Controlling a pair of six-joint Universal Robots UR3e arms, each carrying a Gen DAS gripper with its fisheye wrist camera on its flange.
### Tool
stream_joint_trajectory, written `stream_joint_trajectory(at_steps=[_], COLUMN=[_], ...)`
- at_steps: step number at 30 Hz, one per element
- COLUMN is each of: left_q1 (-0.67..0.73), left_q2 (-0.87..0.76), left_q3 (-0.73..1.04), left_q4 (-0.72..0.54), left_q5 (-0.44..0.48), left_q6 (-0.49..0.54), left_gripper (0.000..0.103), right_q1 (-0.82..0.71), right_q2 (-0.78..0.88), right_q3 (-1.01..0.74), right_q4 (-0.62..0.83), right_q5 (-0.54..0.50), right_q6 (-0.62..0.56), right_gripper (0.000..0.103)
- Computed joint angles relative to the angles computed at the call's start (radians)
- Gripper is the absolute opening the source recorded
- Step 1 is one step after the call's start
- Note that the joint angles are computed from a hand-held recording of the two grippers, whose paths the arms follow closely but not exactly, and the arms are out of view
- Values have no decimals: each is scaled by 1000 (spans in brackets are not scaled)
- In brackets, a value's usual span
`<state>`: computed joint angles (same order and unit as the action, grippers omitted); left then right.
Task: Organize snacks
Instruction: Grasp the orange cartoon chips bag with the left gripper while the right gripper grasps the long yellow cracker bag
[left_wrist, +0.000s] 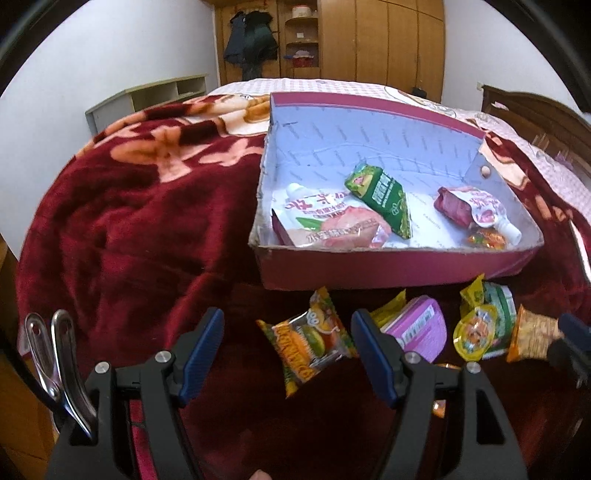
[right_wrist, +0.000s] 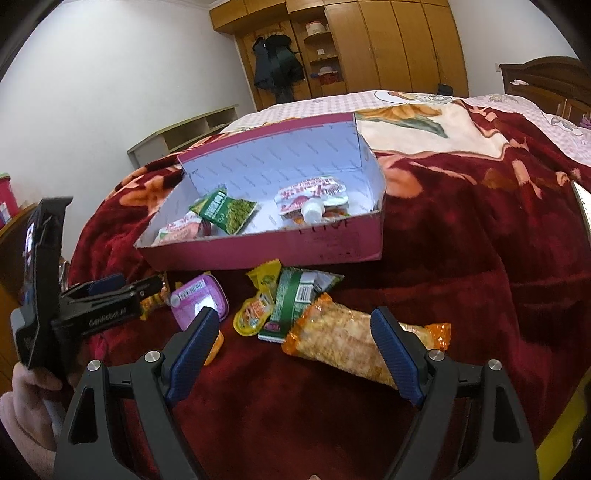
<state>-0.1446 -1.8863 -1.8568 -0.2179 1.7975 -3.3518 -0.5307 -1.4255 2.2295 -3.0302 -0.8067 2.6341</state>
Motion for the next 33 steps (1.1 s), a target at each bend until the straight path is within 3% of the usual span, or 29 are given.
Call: stream_joint_trajectory(at_steps=[8, 14, 21, 26, 31, 33], left_q1=[9, -10, -9, -10, -36, -44], left_q2=[-95, -128, -126, -119, -114, -115], left_q3=[97, 91, 101, 95, 78, 78], left_q4=[-68, -20, -39, -32, -5, 1], left_q5=[7, 41, 33, 23, 47, 55], left_q6=[-28, -27, -14, 0, 15, 21], left_gripper=[76, 78, 78, 68, 52, 50], right_q1=[-19, 0, -15, -10, 46, 55], right_q2=[19, 69, 54, 61, 131, 143], right_q3=[26, 31, 52, 20, -78, -122], right_q4=[-36, -168, -175, -149, -152, -78], right_q5=[-5, -61, -76, -104, -195, -204], right_q6=[-9, -2, -42, -111, -292, -342], right_gripper=[86, 86, 86, 86, 86, 86])
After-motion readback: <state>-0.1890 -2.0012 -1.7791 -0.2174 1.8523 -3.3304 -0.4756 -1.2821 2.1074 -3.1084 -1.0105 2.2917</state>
